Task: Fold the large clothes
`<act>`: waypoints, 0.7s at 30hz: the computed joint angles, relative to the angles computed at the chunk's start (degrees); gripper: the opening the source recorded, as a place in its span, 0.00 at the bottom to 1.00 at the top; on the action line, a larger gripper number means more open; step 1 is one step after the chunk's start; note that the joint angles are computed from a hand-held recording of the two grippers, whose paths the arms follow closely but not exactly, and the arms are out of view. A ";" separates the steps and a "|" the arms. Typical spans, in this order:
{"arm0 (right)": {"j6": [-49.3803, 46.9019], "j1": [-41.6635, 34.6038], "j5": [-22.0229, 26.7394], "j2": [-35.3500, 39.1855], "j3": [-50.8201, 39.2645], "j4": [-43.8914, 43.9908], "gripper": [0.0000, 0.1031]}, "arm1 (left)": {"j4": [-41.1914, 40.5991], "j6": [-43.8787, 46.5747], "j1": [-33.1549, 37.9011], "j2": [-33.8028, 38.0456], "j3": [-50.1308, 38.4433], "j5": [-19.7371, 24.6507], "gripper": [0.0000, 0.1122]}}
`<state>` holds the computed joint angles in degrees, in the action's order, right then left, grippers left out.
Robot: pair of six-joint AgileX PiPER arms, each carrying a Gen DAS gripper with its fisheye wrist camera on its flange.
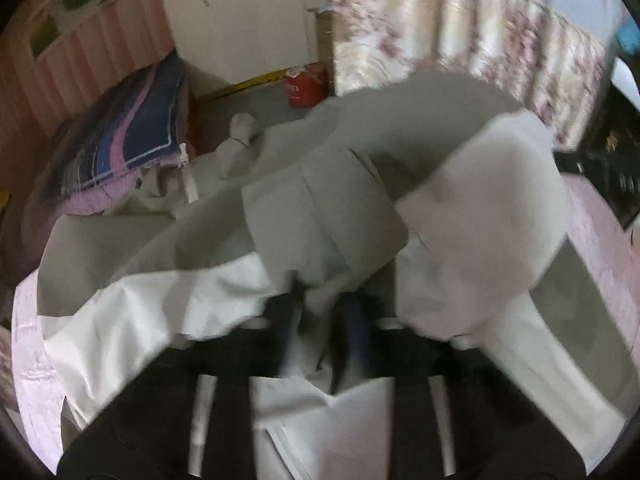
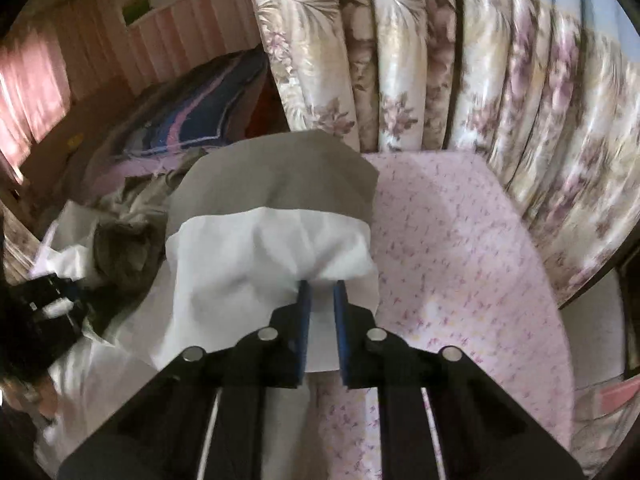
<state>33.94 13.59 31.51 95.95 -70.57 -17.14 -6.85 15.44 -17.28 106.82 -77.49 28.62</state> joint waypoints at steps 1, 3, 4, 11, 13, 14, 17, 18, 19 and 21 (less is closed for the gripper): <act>2.05 1.18 1.57 0.21 -0.98 -2.95 0.12 | -3.48 2.39 1.45 -0.30 -1.14 0.96 0.08; 5.49 3.20 3.22 -0.15 -1.99 -7.37 0.13 | -11.33 8.17 4.85 -1.65 -2.78 3.10 0.06; 5.79 3.08 2.76 -0.60 -1.81 -7.96 0.14 | -15.48 11.47 7.02 -2.75 -3.24 3.95 0.05; 16.37 7.39 4.18 -3.49 -4.77 -19.30 0.62 | -42.59 36.43 30.61 -12.79 1.93 11.66 0.05; 18.29 9.63 6.37 -2.62 -7.17 -22.62 0.69 | -43.51 39.69 35.80 -12.47 3.12 14.59 0.05; 17.92 10.72 8.21 -1.32 -9.38 -23.33 0.72 | -42.24 40.85 38.34 -11.66 4.25 14.45 0.05; 15.59 13.42 15.77 4.55 -17.35 -24.44 0.74 | -32.86 36.77 41.24 -5.67 3.24 13.28 0.17; 14.80 14.10 17.57 5.96 -19.28 -24.56 0.74 | -31.30 36.19 42.23 -3.91 3.09 12.98 0.30; 13.36 14.79 19.83 8.06 -21.89 -24.45 0.74 | -29.75 35.86 42.99 -3.03 3.54 11.73 0.37; 11.62 15.96 22.70 10.07 -24.62 -24.84 0.74 | -27.87 35.59 44.04 -4.02 5.93 6.91 0.62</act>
<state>45.56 29.55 54.21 106.02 -95.19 -41.98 -34.73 51.03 26.76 102.81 -71.56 35.53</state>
